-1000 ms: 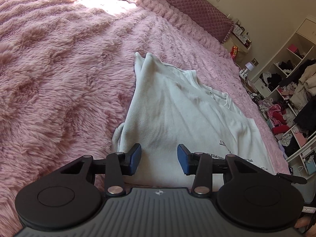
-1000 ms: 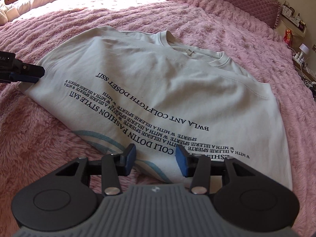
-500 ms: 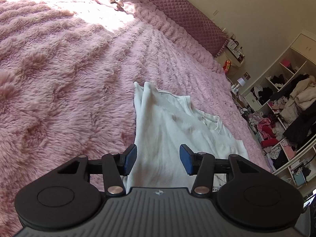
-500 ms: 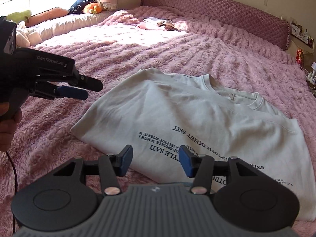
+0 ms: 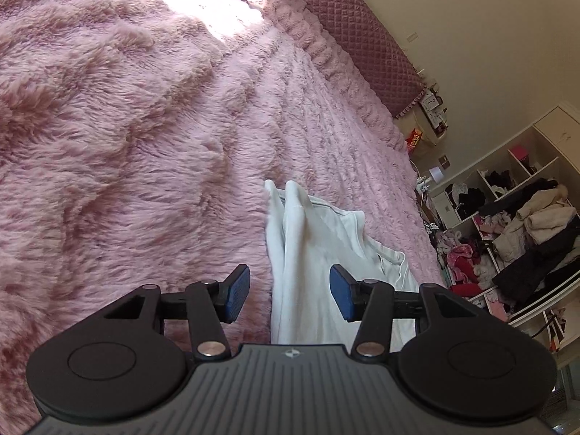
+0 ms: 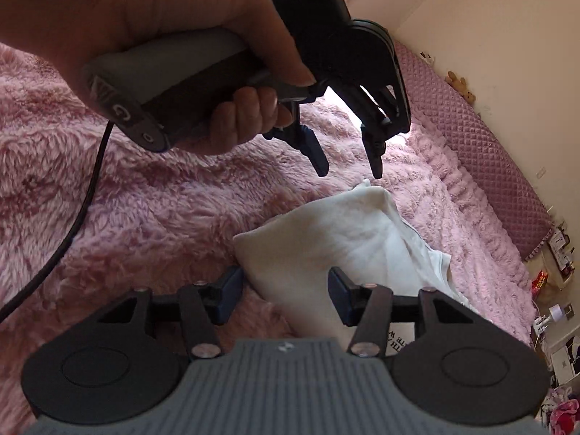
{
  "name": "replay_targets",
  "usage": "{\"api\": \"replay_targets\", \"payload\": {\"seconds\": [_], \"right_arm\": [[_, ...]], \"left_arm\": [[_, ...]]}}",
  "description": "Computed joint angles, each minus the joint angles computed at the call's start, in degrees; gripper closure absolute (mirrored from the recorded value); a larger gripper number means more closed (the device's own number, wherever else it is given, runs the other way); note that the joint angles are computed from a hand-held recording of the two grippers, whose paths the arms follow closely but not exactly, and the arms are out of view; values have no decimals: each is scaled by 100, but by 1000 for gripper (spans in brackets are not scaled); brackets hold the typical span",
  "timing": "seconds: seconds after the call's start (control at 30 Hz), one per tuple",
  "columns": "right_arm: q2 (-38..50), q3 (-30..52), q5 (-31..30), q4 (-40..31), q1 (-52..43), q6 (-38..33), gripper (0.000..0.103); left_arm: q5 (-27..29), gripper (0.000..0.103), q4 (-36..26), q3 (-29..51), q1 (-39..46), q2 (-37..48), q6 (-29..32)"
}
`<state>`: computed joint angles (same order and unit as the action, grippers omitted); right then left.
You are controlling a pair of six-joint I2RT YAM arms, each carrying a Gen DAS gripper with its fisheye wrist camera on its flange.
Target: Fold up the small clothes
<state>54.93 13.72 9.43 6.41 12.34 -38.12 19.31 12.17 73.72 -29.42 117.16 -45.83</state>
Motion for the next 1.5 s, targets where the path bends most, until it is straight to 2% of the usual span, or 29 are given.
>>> {"api": "replay_targets", "payload": {"seconds": [0.17, 0.23, 0.33, 0.5, 0.63, 0.67, 0.7, 0.73, 0.77, 0.87, 0.9, 1.17, 1.4, 1.5], "right_arm": [[705, -123, 256, 1199, 158, -244, 49], [1005, -160, 317, 1717, 190, -401, 47], [1349, -97, 222, 2055, 119, -457, 47], [1691, -171, 150, 2710, 46, -600, 47], [1779, -337, 87, 3101, -13, -696, 47], [1771, -319, 42, 3073, -44, -670, 51], [1709, -288, -70, 2957, -113, -619, 68], [1681, -205, -73, 2790, -94, -503, 83], [1659, -132, -95, 2604, -101, -426, 101], [1476, 10, -315, 2208, -276, -286, 99], [1152, -72, -264, 1990, -211, -186, 99], [159, 246, -809, 874, -787, 246, 99], [-669, 543, -1460, 68, -1720, 621, 99], [-953, 662, -1903, -226, -2343, 765, 99]], "left_arm": [[173, 47, -410, 1129, -21, 858, 118], [214, 47, -528, 1604, -26, 1223, 7], [231, 47, -528, 2103, 2, 1638, -276], [392, 47, -494, 2705, 101, 2110, -836], [578, 48, -128, 2692, 128, 2193, -1191], [584, 55, -106, 2681, 124, 2187, -1211], [538, 60, -179, 2691, 113, 2165, -1169], [468, 74, -289, 2699, 97, 2127, -1083], [359, 84, -435, 2732, 76, 2085, -913], [160, 85, -737, 2805, 14, 1956, -607], [121, 85, -833, 2864, -6, 1934, -579], [27, 85, -1374, 3415, -150, 1814, -540], [-210, 86, -2131, 4450, -431, 1998, -507], [-249, 86, -2493, 5191, -592, 2257, -552]]}}
